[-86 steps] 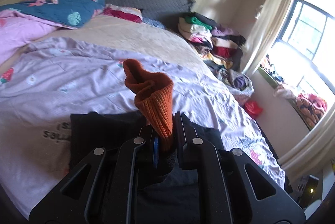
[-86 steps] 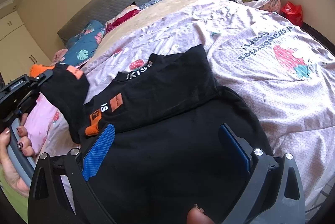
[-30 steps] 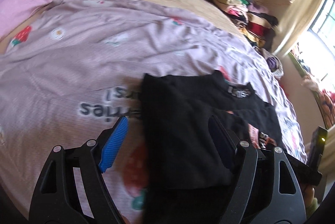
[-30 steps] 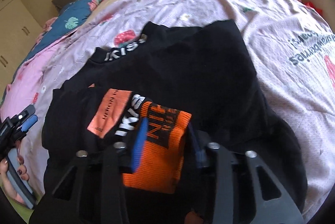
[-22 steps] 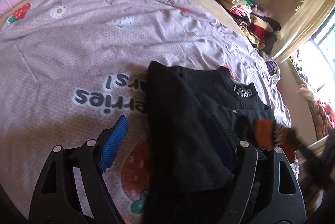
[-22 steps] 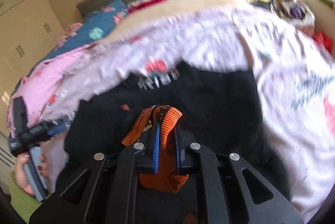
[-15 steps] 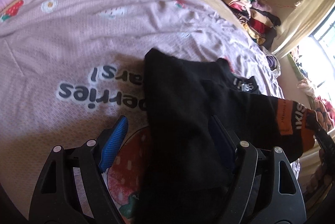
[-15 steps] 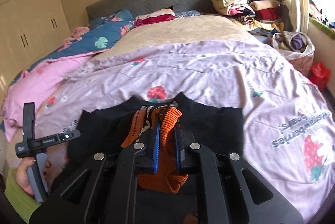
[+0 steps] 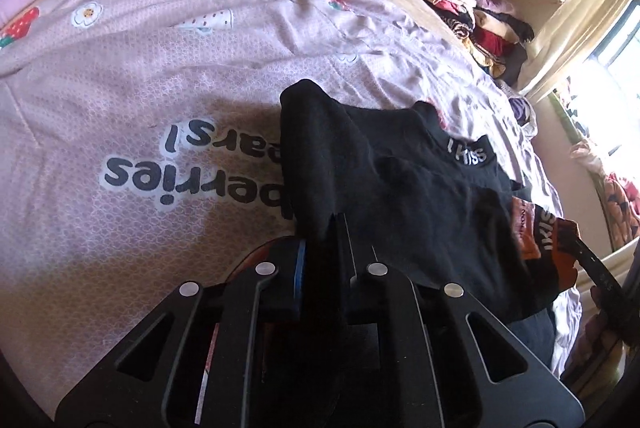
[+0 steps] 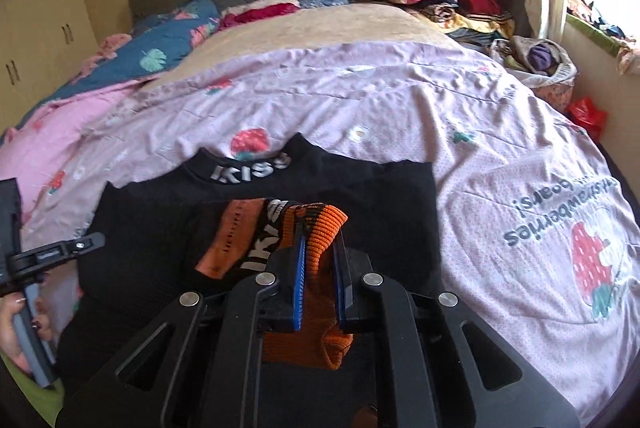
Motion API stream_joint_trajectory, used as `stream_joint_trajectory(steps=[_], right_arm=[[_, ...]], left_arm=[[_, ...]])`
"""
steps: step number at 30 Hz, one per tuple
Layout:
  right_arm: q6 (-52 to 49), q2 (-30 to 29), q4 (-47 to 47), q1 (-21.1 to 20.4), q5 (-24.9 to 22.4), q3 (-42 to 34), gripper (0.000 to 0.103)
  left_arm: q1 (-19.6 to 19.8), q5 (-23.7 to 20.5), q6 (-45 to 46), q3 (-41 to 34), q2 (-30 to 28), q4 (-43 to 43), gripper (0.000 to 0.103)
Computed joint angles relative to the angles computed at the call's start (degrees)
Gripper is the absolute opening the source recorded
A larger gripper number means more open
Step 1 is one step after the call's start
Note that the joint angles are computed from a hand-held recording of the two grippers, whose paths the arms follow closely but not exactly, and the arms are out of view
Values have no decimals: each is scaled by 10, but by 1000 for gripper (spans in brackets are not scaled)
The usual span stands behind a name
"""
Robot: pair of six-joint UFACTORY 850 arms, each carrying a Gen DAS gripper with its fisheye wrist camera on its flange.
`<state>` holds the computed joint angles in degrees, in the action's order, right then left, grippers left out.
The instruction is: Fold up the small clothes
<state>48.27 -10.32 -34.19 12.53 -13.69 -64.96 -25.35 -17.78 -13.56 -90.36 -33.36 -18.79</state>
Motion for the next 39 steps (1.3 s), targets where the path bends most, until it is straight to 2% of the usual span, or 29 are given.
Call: stream_joint_trajectory(steps=[3,7,10,13,14,22,27,31,36,39], right_arm=[[-45,-12,65,-9,-10,-2,10],[-26,-16,54,-12,-14,2,10],[-66,-19,109,-14,-18,0,12],[-85,-9,147,-18,-7,10,28],[-86,-3,148,-19,0,17,30],[-104,24,166,-16,9,38,31],[-126,26,183,-6,9,40,31],[-145,28,195,3,8,40,38],[-151,31,190,13,9,42,39],[-148,33,183,18,11,43,44]], left_arm=[[-1,1,-11,-2,-2,12,6],[-2,-1,-14,-3,-2,14,7],[-3,-4,-25,-6,-3,27,8],[-7,3,-36,0,6,49,10],[-7,4,-38,1,8,55,10],[-22,14,-186,8,31,229,19],[-27,15,-127,2,34,185,19],[-33,5,-89,-8,28,152,27],[-42,-10,-26,-21,16,99,36],[-47,-21,-12,-28,9,95,40]])
